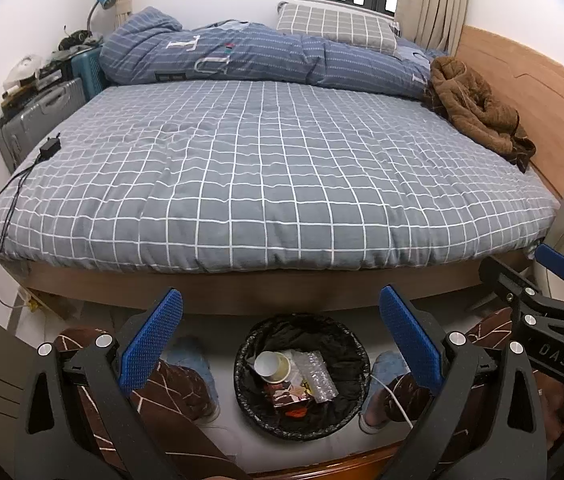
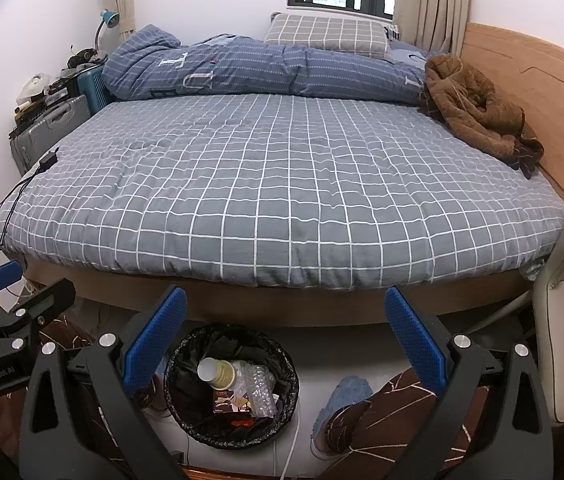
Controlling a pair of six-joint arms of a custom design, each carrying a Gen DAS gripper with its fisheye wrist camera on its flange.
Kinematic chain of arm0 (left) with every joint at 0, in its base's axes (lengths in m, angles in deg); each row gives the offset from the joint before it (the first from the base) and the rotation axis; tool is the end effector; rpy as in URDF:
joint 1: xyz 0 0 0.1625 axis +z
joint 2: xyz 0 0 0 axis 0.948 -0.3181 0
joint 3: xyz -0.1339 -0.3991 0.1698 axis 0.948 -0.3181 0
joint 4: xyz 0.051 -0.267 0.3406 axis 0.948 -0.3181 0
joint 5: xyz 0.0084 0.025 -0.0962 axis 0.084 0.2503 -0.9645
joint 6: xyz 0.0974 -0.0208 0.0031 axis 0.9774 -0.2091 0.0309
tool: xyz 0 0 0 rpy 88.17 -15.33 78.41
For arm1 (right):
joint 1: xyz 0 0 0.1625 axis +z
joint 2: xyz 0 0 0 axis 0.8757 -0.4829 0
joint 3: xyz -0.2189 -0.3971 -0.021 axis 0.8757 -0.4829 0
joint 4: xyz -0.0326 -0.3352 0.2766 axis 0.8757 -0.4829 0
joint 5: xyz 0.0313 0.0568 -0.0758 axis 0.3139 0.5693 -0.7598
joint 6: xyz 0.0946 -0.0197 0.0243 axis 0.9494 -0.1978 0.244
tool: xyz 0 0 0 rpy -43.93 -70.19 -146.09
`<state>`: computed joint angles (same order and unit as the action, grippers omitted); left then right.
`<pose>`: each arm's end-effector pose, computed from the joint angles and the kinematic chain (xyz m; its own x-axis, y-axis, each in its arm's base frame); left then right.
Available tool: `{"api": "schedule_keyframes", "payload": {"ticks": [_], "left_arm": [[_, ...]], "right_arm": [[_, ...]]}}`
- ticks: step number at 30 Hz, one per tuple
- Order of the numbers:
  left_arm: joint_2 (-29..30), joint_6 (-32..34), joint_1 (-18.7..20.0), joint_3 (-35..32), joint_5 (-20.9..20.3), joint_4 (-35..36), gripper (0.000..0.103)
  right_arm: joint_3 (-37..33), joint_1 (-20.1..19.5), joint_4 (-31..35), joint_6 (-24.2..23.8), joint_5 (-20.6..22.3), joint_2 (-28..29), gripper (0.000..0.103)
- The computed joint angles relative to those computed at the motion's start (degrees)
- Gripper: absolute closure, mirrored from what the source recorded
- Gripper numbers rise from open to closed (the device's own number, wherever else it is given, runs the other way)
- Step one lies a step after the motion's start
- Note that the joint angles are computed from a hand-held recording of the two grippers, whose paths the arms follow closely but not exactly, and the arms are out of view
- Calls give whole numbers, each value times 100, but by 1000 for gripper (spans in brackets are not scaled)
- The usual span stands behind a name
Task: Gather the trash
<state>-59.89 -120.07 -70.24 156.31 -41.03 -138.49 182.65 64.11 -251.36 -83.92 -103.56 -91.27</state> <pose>-0.3510 -0.2078 0.2160 -0.6819 -0.3839 -0.6226 0.2820 0.6473 -0.7081 0.2962 -0.2887 0.2789 -0.6293 -0.4469 0.6358 -0.7375 0.6014 -0.3073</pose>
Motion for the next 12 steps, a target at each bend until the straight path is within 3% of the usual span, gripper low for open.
{"api": "schedule_keyframes", "payload": {"ticks": [12], "left_arm": [[2, 33, 52, -28, -52, 25, 6]], "right_arm": [[5, 6, -70, 6, 9, 36, 8]]}}
